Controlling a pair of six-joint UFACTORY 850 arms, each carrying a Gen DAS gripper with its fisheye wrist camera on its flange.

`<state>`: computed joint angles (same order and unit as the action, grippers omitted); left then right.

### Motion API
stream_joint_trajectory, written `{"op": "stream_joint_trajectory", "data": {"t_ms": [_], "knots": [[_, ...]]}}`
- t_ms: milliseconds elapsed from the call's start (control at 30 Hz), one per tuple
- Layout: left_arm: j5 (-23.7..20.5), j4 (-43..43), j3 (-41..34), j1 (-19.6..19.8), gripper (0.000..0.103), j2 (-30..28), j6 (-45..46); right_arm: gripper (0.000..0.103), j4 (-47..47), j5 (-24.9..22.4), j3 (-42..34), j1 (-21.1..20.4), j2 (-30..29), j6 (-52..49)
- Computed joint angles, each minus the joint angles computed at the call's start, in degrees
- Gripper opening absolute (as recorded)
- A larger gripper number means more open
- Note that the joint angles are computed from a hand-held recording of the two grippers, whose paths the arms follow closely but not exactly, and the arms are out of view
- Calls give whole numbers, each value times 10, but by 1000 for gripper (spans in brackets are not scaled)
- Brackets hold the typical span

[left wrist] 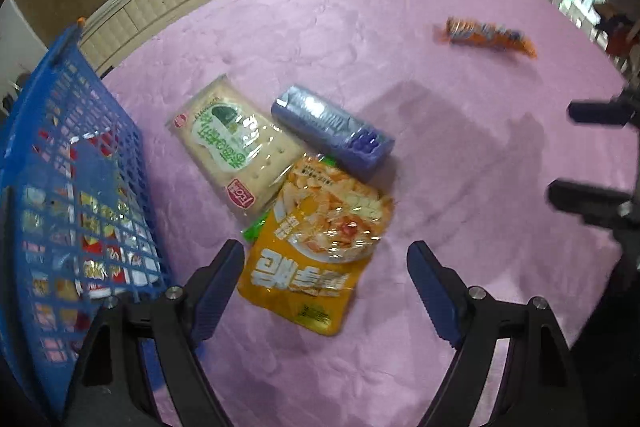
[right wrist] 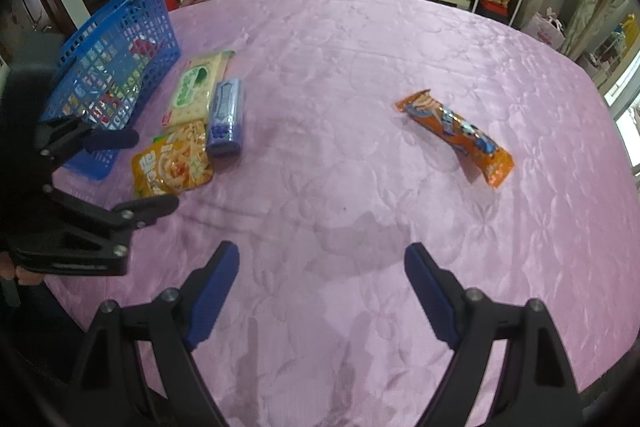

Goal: Organize snacks
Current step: 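Close the left tool on the yellow-orange snack bag and lift it, then carry the yellow bag to the basket with the left tool while the right tool grasps the gum box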

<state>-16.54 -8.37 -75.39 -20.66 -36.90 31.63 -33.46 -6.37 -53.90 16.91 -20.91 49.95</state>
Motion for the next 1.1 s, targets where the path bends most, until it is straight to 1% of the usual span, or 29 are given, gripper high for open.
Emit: {"op": "stream_joint_trajectory", "data": {"t_ms": [33, 67, 100, 167, 200, 233, 400, 467, 500, 533, 600, 633, 667, 733, 767, 833, 900, 933, 967, 1000, 1033, 1100], "knots": [[-1, 23, -4, -1, 82, -4, -22, 88, 11, 4, 0, -1, -1, -11], [-4, 22, -10, 1, 82, -11, -23, 87, 35, 8, 1, -4, -2, -37], [-20, -3, -21, 4, 82, -19, -5, 87, 51, 10, 1, -6, -3, -54], [-78, -86, -49, 17, 83, -36, 45, 87, 83, 13, 1, -10, -5, -87], [-87, -111, -52, 20, 84, -37, 59, 87, 98, 14, 1, -12, -6, -101], [-93, -119, -52, 20, 84, -36, 63, 87, 99, 16, 2, -14, -7, -103], [-105, -129, -38, 11, 84, -25, 107, 87, 135, 19, 5, -23, -9, -138], [-105, -129, -31, 5, 84, -20, 127, 88, 130, 20, 6, -24, -10, -133], [-96, -110, -27, 0, 84, -18, 119, 87, 137, 20, 5, -24, -12, -139], [-91, -108, -25, -2, 84, -17, 123, 87, 148, 21, 6, -25, -12, -149], [-92, -110, -29, -3, 84, -19, 117, 87, 167, 20, 6, -25, -14, -168], [-91, -108, -30, -6, 82, -18, 110, 87, 178, 20, 6, -26, -15, -178], [-88, -110, -29, -7, 80, -17, 113, 87, 178, 20, 6, -26, -15, -178], [-97, -128, -36, -5, 56, -18, 134, 87, 198, 21, 6, -28, -16, -197], [-109, -115, -39, -8, 53, -17, 119, 87, 200, 22, 5, -28, -18, -198], [-107, -97, -33, -13, 36, -11, 103, 87, 227, 22, 3, -29, -19, -221], [-89, -59, -15, -26, 30, 2, 76, 88, 239, 22, 1, -28, -21, -230], [-84, -56, -8, -31, 27, 7, 71, 87, 256, 22, 0, -28, -22, -246], [-81, -58, 0, -34, 26, 13, 67, 87, 296, 20, -2, -27, -24, -286], [-76, -64, 6, -36, 25, 17, 65, 88, 316, 18, -5, -26, -25, -307], [-74, -84, 11, -36, 24, 21, 76, 87, 339, 16, -7, -25, -27, -330], [-60, -114, 26, -36, 24, 33, 92, 88, 423, 14, -11, -24, -28, -412]]}}
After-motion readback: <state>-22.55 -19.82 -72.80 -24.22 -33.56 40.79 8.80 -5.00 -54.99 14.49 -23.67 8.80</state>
